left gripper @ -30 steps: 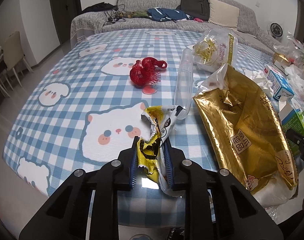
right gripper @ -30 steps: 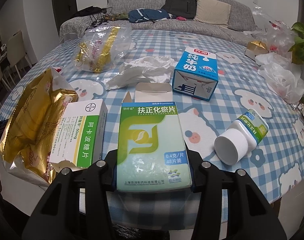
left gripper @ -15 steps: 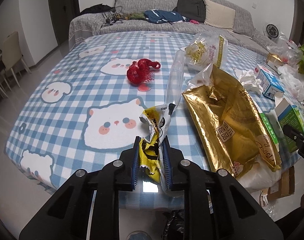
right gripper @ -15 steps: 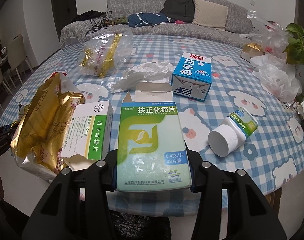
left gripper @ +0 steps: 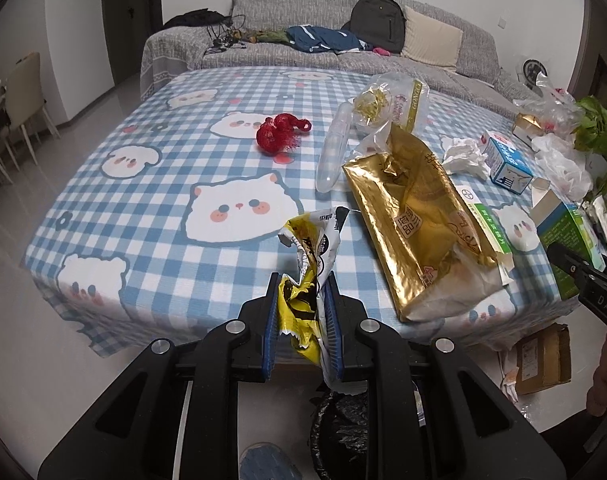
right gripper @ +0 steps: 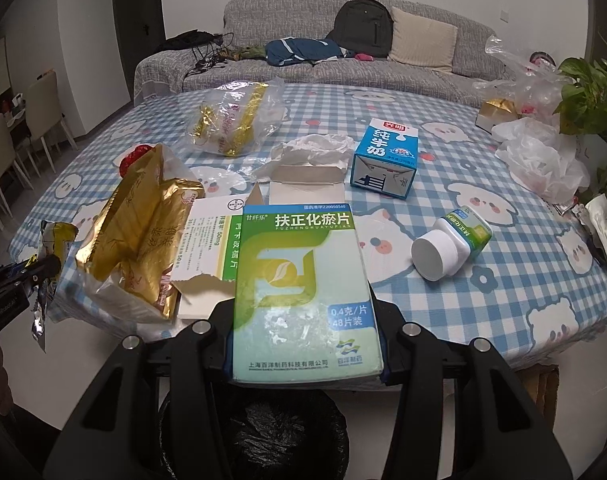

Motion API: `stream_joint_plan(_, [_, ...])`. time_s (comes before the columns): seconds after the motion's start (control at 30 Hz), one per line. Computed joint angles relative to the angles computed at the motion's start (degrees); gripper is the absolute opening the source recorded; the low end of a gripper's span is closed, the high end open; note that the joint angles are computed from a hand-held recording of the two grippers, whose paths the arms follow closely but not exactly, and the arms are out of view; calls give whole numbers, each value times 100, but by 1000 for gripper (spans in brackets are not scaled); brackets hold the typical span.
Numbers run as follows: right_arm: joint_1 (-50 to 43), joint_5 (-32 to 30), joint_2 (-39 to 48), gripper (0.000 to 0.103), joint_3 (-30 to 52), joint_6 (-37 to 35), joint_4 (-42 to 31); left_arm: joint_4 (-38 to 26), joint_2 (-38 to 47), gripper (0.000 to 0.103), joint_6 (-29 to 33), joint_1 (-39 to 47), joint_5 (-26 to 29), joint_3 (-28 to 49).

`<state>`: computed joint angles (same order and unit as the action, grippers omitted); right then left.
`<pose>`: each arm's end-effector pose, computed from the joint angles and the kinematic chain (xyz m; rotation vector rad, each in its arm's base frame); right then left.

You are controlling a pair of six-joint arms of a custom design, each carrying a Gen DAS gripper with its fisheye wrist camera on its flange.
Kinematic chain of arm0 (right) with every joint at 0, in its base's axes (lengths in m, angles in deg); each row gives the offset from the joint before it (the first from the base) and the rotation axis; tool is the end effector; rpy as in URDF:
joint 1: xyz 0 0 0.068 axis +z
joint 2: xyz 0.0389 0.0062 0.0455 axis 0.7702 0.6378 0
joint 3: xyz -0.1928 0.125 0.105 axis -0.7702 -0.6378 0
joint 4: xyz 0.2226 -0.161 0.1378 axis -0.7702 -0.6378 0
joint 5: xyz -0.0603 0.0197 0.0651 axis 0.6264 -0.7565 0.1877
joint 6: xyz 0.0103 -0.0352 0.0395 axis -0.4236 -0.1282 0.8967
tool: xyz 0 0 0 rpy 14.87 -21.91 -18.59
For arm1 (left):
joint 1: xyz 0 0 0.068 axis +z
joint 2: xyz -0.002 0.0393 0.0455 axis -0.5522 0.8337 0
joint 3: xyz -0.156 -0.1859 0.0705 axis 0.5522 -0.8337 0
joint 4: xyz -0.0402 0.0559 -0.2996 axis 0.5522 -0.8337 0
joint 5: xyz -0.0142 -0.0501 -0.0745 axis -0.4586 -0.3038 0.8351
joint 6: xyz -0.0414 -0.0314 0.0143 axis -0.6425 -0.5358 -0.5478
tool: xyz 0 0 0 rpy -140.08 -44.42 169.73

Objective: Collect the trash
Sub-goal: 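Carry the wrapper and the green medicine box toward the black trash bin with both tools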

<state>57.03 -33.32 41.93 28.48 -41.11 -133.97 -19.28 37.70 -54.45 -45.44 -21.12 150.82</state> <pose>0.2901 0.0396 0.3310 -0.3942 2.3445 0.1746 0.2183 -0.0363 0.3406 -0.3853 2.4142 0.0645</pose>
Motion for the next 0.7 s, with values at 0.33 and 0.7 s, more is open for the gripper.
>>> stream_joint_plan(0.33, [-144, -208, -877, 46, -393, -110, -355, -550, -753, 19, -824, -915, -496, -260])
stream_joint_plan(0.7, [-340, -480, -1787, 46, -946, -253, -718, -1156, -1393, 19, -2154, -2295, -1234, -708])
